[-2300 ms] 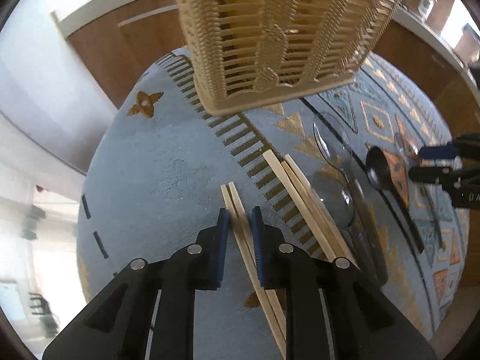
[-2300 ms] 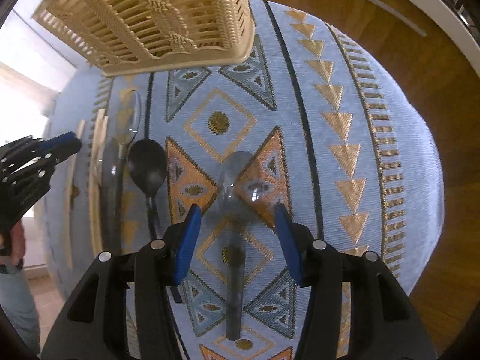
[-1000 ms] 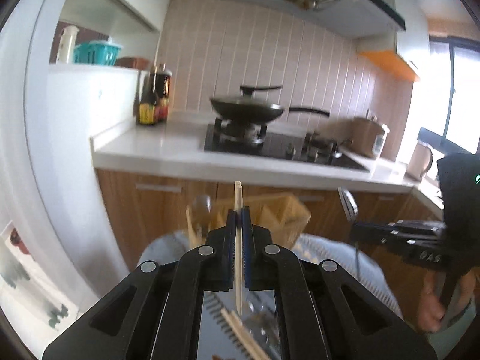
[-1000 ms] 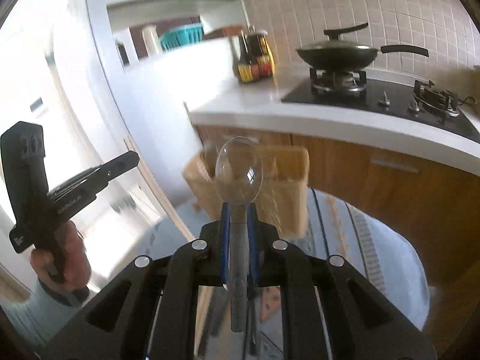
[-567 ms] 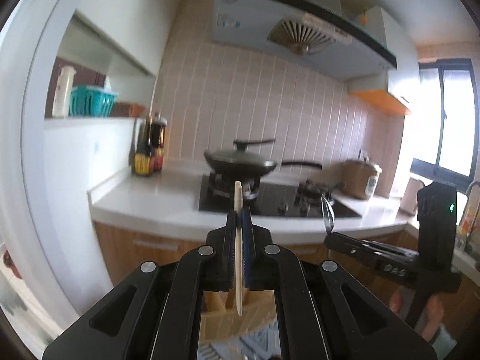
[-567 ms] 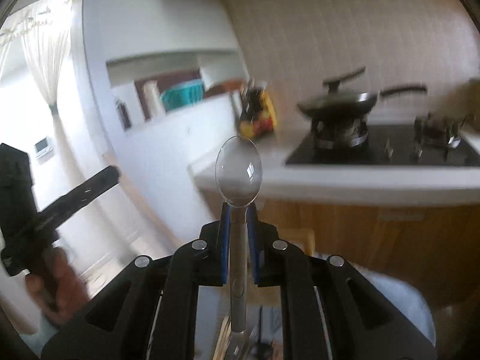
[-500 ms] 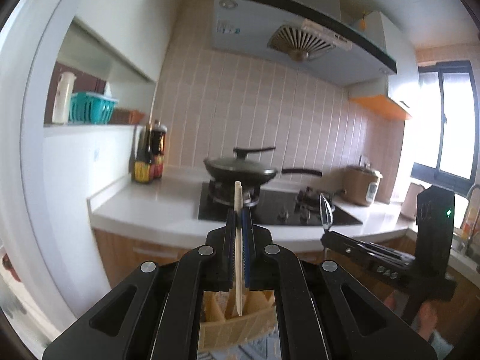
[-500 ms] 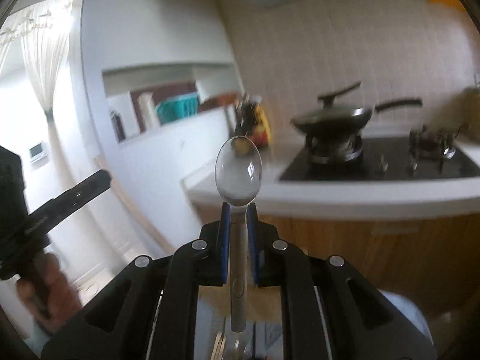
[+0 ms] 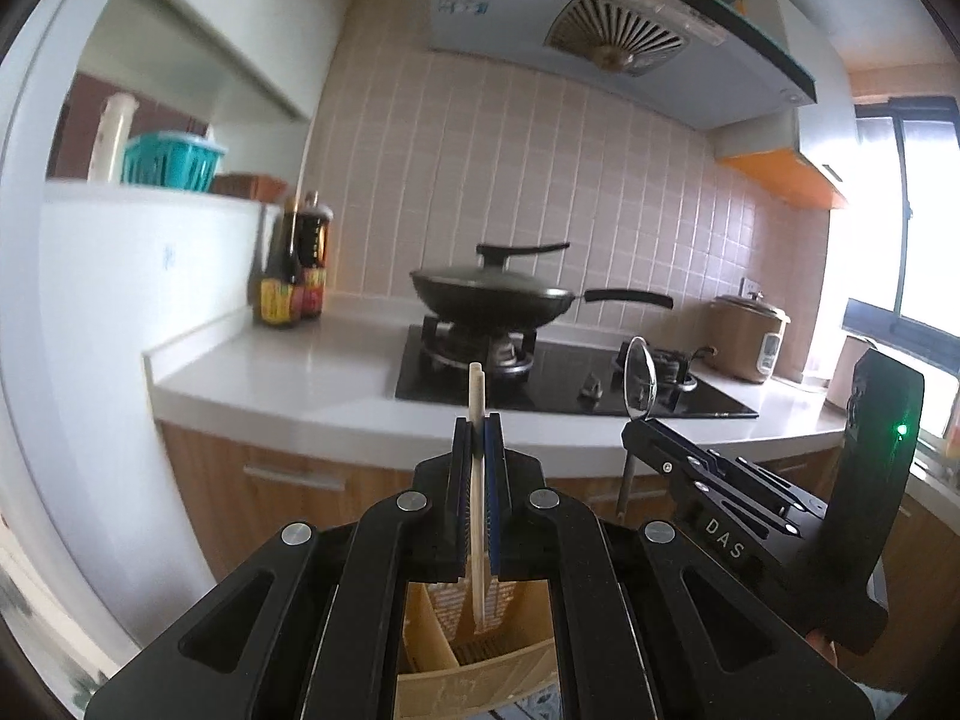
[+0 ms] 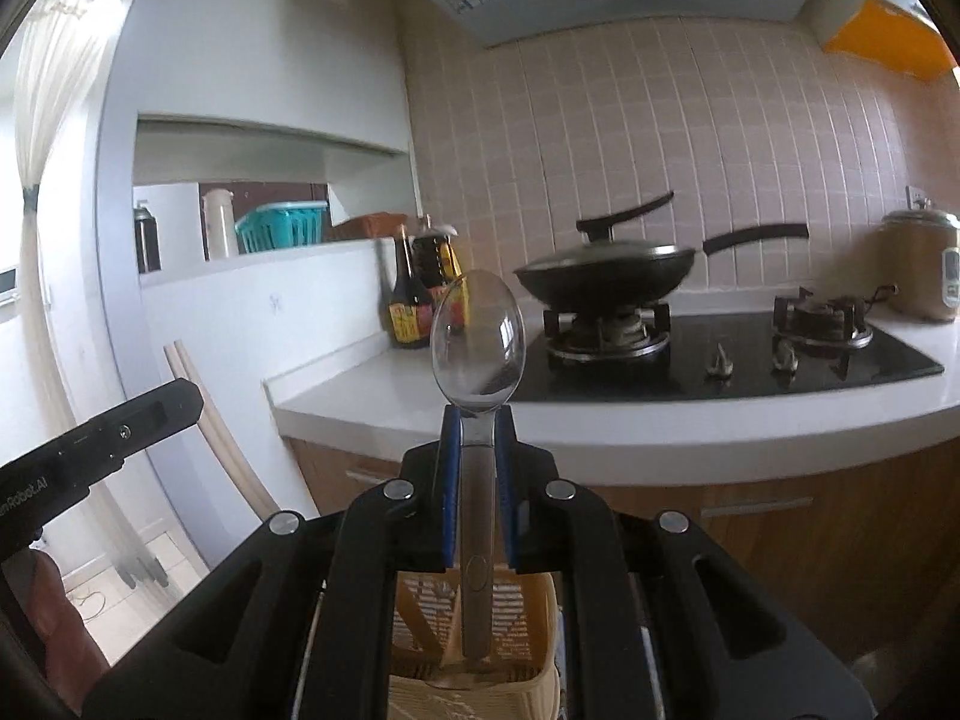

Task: Organize utensils
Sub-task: 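Carry chopsticks and spoon over the wicker basket and open both tools to drop them, then move the left tool to the chopsticks while the right tool moves to the black spoon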

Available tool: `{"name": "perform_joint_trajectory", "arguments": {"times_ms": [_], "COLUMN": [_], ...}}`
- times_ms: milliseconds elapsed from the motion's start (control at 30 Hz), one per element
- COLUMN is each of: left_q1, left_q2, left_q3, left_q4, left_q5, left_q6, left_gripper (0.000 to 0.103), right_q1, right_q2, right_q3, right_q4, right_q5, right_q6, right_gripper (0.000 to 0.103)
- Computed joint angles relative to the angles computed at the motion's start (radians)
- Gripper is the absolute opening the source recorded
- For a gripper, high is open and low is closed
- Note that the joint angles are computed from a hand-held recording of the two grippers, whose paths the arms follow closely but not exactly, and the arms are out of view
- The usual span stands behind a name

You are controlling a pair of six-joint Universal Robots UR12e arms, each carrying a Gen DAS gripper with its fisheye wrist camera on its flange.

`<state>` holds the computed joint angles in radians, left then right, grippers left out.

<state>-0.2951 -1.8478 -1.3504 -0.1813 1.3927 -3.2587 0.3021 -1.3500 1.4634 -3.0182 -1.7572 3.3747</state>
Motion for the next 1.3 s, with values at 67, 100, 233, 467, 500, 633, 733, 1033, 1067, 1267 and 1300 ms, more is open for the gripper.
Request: {"name": "perform_joint_trajectory", "arguments": {"times_ms": [67,100,233,467,500,633,733,1033,1067,1267,1300], "left_q1": [0.002,0.001,0.004,0.018,0.022,0.037,0.047,0.086,0.085,0.060,0.052], "left_q2": [-0.003,-0.004,-0.005,0.023,0.030,0.060,0.086,0.164,0.164,0.143,0.139], "left_q3": [-0.008,-0.010,-0.025,-0.069,-0.077,-0.104,-0.125,-0.124,-0.113,-0.095,-0.101], "left_q4": [0.000,0.000,-0.010,-0.001,0.000,-0.005,-0.020,-0.417,-0.496,-0.784,-0.809], "left_q5": [0.002,0.003,-0.006,-0.011,-0.012,-0.035,-0.040,-0.156,-0.161,-0.142,-0.125], "left_q6": [-0.003,-0.003,-0.011,-0.031,-0.035,-0.057,-0.077,-0.046,-0.028,0.111,0.130], "left_gripper": [0.002,0.002,0.002,0.007,0.013,0.030,0.030,0.038,0.038,0.038,0.037], "right_q1": [0.002,0.002,0.004,0.012,0.013,0.017,0.021,0.047,0.048,0.042,0.038], "right_q2": [0.003,0.004,0.005,-0.038,-0.047,-0.078,-0.107,-0.179,-0.182,-0.167,-0.163], "right_q3": [0.014,0.020,0.042,0.094,0.103,0.127,0.138,0.073,0.057,0.000,-0.001], "right_q4": [-0.027,-0.036,-0.053,-0.037,-0.032,-0.022,0.015,0.421,0.492,0.780,0.813], "right_q5": [-0.024,-0.026,-0.035,-0.033,-0.032,-0.027,-0.016,0.034,0.054,0.173,0.191], "right_q6": [-0.011,-0.016,-0.028,-0.039,-0.048,-0.066,-0.067,-0.092,-0.092,-0.099,-0.093], "right_gripper": [0.009,0.009,0.010,0.013,0.020,0.043,0.043,0.043,0.043,0.043,0.043]}}
